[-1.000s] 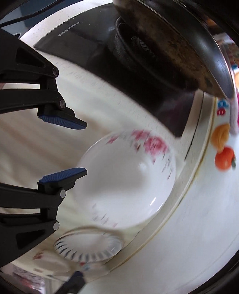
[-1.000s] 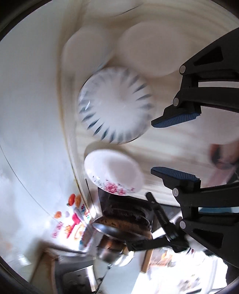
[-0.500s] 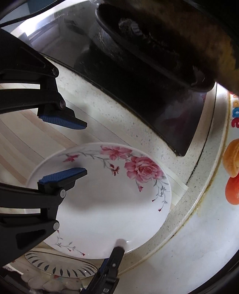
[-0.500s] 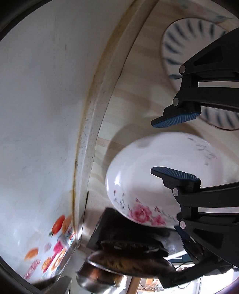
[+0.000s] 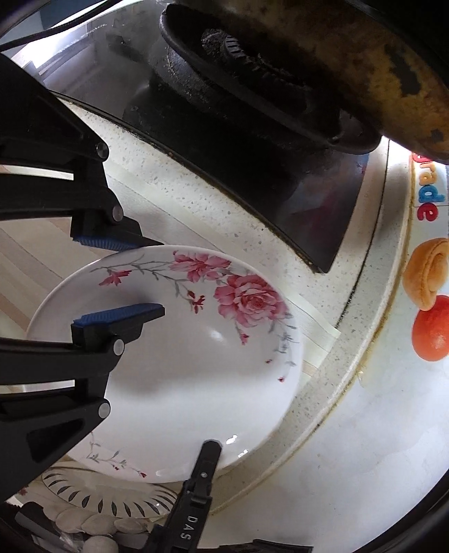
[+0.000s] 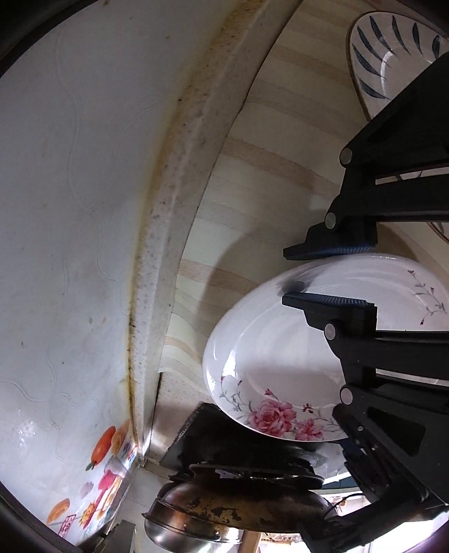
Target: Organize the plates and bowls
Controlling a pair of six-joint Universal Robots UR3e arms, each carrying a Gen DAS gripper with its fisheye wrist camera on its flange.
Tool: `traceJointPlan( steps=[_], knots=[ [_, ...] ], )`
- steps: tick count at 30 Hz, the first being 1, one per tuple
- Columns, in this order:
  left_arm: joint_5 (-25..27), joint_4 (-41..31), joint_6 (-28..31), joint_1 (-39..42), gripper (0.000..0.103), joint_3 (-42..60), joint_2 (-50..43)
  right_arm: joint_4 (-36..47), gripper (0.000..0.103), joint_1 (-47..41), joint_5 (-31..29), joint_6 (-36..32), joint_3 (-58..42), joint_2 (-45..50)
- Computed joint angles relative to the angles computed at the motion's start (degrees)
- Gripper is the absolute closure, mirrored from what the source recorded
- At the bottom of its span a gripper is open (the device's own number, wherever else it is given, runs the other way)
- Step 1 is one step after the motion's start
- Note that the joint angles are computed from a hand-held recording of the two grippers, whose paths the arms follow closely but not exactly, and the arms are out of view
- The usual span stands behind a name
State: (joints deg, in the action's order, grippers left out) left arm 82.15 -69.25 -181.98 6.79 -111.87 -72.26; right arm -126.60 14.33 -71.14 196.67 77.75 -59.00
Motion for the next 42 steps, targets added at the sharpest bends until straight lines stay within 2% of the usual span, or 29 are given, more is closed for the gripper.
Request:
traceJointPlan(
  steps=[5, 12, 18, 26, 31, 37, 39, 42],
  knots=[
    [-0.8, -4.6, 1.3, 0.0, 0.077, 2.8, 3.8, 0.3, 0.087, -0.1, -0.6, -0.4, 2.5, -3.3],
    [-2.6, -12.4, 3.1, -0.3, 0.077, 7.9, 8.5, -0.8, 0.088, -1.1, 0.0, 1.1, 10.1, -12.0],
    [-6.2, -22.1, 7.1, 1.1, 0.077, 13.2, 13.2, 0.4, 0.088, -1.8, 0.1, 3.5, 17.6, -24.0],
    [-9.3, -35.1, 12.2, -0.9, 0.077, 20.2, 18.9, 9.8, 0.088, -1.2, -2.8, 8.7, 25.9, -46.1],
    [-9.4, -39.8, 10.9, -7.8, 0.077, 22.4, 20.8, 20.0, 0.088, -1.2, -5.1, 12.9, 30.5, -62.9],
    [-6.1, -35.2, 2.1, -24.4, 0.077, 19.7, 18.8, 36.0, 0.088, -1.3, -7.5, 17.6, 33.0, -82.5],
    [-4.4, -32.4, -1.3, -30.6, 0.077, 18.2, 17.0, 41.3, 0.088, 0.2, -9.1, 20.8, 33.5, -88.6],
    [-2.5, -27.6, -6.1, -39.7, 0.077, 15.4, 13.2, 44.2, 0.088, 10.4, -15.3, 32.7, 35.8, -94.1]
  ],
)
